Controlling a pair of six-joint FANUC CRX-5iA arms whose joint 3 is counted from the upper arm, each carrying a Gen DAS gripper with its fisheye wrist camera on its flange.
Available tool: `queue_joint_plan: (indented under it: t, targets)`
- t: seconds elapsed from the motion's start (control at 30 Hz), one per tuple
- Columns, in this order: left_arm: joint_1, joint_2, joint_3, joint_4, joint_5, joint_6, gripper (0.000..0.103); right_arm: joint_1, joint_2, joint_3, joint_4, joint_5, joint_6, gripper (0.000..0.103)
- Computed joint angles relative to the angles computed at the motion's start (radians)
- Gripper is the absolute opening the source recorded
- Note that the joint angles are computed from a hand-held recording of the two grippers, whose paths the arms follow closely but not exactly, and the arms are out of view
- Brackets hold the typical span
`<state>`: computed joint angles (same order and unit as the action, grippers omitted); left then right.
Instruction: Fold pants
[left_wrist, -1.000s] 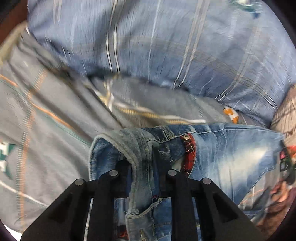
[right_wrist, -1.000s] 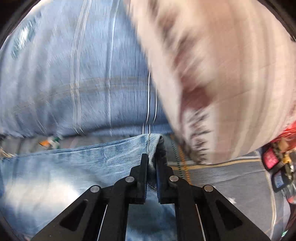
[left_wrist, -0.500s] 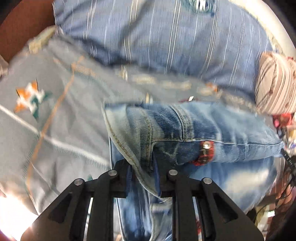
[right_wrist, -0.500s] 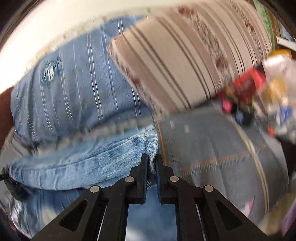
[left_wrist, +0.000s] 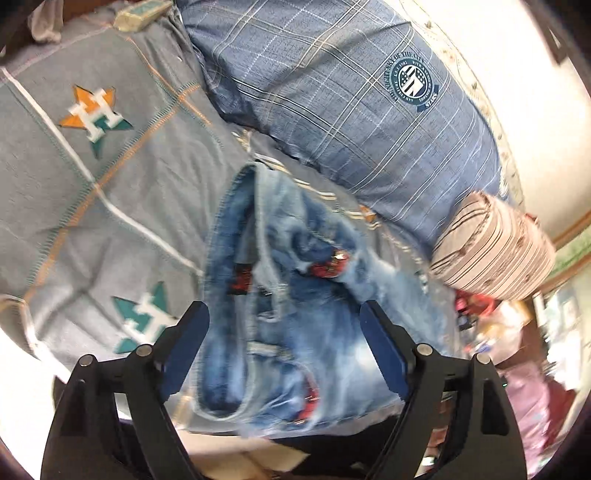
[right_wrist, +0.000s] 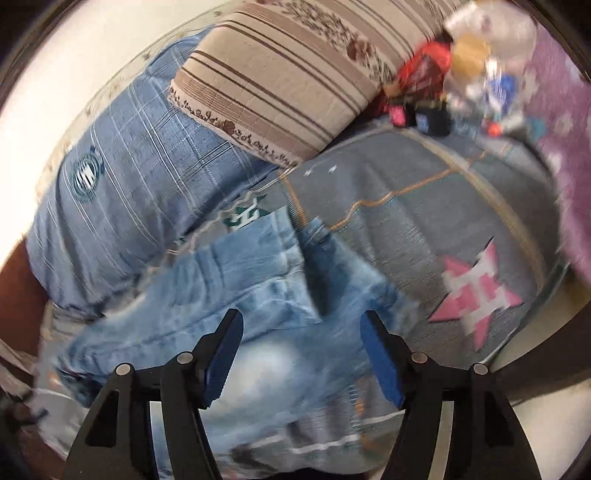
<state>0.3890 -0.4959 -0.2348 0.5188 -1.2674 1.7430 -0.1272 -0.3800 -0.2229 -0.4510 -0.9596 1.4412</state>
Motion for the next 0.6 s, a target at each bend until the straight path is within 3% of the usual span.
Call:
queue_joint_plan:
  t: [0.1,0.27,0.33,0.47,0.6]
  targets:
    - [-0.037,0.083,0.02,0.0,-0.014,0.068,0.084,-0.081,0.089,0.088,-0.214,-0.121,0.049,0.069]
    - [0.062,0.1,-0.057,0.116,-0.029,0.167,0.084,-0.108,0.162,0.131,-0.367,-0.237,0.011,0.07]
    - [0.068,0.108,-0.024,0.08,-0.034,0.207,0.084,-0.139,0.179,0.13,-0.43,-0.279,0.006,0.072]
    - [-0.011,0.189,0.049,0.026,-0.016,0.213,0.084,-0.131,0.197,0.127,-0.432,-0.264,-0.039,0.076]
    - [-0.056,0.287,0.063,0.058,0.008,0.176,0.084,-0.142,0.237,0.138,-0.454,-0.241,-0.137,0.08]
